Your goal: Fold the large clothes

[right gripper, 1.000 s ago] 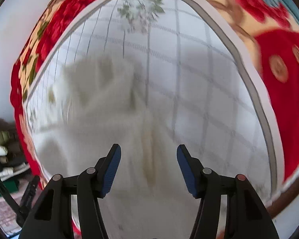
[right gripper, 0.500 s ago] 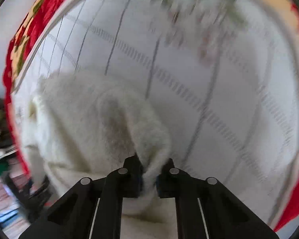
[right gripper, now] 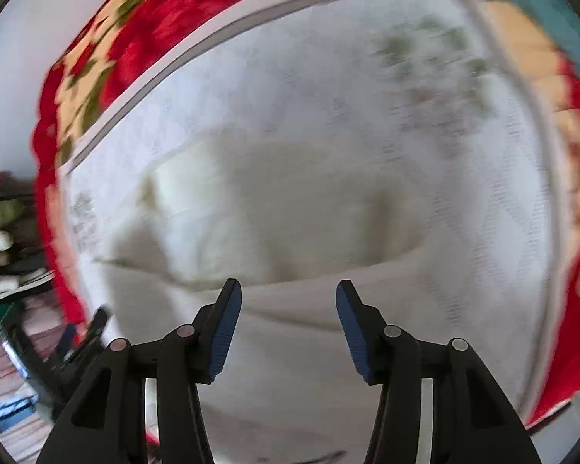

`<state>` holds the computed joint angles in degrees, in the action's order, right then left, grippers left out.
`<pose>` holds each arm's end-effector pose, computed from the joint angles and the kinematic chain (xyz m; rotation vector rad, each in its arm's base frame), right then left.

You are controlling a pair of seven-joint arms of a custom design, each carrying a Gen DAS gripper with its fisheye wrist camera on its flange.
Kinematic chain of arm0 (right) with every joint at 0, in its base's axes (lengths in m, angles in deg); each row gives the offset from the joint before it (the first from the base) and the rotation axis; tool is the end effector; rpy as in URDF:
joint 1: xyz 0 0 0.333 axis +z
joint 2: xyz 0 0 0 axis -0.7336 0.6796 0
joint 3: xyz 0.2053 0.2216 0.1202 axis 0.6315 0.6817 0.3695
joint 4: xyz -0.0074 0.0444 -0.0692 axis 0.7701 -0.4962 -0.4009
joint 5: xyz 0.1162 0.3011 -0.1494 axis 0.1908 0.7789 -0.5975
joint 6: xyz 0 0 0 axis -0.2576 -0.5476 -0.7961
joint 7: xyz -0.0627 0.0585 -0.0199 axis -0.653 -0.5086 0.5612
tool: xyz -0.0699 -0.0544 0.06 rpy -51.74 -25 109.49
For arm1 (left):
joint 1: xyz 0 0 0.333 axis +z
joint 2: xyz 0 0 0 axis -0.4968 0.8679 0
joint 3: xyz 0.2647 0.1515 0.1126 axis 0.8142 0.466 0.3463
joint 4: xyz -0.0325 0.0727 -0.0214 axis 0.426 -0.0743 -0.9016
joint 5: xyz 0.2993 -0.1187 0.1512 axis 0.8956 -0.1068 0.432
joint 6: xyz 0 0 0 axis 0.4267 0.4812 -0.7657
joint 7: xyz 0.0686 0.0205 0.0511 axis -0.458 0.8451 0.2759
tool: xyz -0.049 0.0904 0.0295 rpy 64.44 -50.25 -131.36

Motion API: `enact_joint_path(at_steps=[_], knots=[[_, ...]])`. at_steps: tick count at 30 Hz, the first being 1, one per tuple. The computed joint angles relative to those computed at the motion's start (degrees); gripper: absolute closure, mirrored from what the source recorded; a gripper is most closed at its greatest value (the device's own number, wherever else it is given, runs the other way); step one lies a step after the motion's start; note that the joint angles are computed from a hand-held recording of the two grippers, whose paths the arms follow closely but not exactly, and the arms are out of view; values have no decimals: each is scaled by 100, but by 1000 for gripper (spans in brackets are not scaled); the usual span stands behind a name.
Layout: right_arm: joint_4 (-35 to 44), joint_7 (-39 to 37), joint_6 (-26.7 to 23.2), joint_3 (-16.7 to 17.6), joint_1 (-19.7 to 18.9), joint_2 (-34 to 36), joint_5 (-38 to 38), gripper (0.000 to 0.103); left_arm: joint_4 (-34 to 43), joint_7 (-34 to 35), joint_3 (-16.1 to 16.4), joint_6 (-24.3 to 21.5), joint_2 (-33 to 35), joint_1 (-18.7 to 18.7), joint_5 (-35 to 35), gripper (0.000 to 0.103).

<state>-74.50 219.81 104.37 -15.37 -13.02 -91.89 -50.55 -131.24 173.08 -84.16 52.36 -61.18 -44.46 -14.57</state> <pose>0.2888 0.2972 0.5171 -1.0019 2.6561 0.3795 0.5510 -0.2307 0.5485 -1.4869 2.3466 -0.1153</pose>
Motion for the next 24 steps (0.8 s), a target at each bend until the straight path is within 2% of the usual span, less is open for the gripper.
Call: enact_joint_path(at_steps=[3, 5, 8, 9, 10, 11, 13, 17, 20, 22, 24], knots=[[296, -642, 537, -184, 177, 909, 506, 50, 134, -193, 16, 4, 361, -131, 277, 0], [697, -795, 395, -145, 131, 1552, 627, 50, 184, -287, 52, 16, 593, -272, 572, 0], [979, -973, 279, -25, 8, 2113, 784, 50, 153, -314, 116, 10, 779, -377, 714, 0], [1084, -697, 183, 39, -39, 2176, 475, 52, 162, -299, 129, 4, 806, -380, 682, 0], [1273, -341, -112, 93, -74, 2226, 21, 78, 154, -287, 140, 19, 816, -377, 645, 0], [1394, -172, -265, 130, -94, 2255, -257, 93, 145, -278, 146, 37, 814, -378, 616, 0], [1435, 150, -329, 188, -104, 2156, -537, 96, 126, -242, 158, 59, 801, -370, 565, 0], [1482, 895, -451, 281, -124, 1807, -1202, 97, 175, -160, 168, 32, 797, -327, 413, 0], [1943, 1458, -871, 384, -175, 1644, -2114, 98, 225, -136, 187, 83, 808, -307, 375, 0], [2182, 1356, -1128, 359, -212, 1687, -2454, 99, 291, -146, 206, 99, 848, -304, 383, 0], [2367, 1146, -1233, 280, -248, 1948, -2409, 99, 361, -165, 227, 99, 890, -309, 404, 0]])
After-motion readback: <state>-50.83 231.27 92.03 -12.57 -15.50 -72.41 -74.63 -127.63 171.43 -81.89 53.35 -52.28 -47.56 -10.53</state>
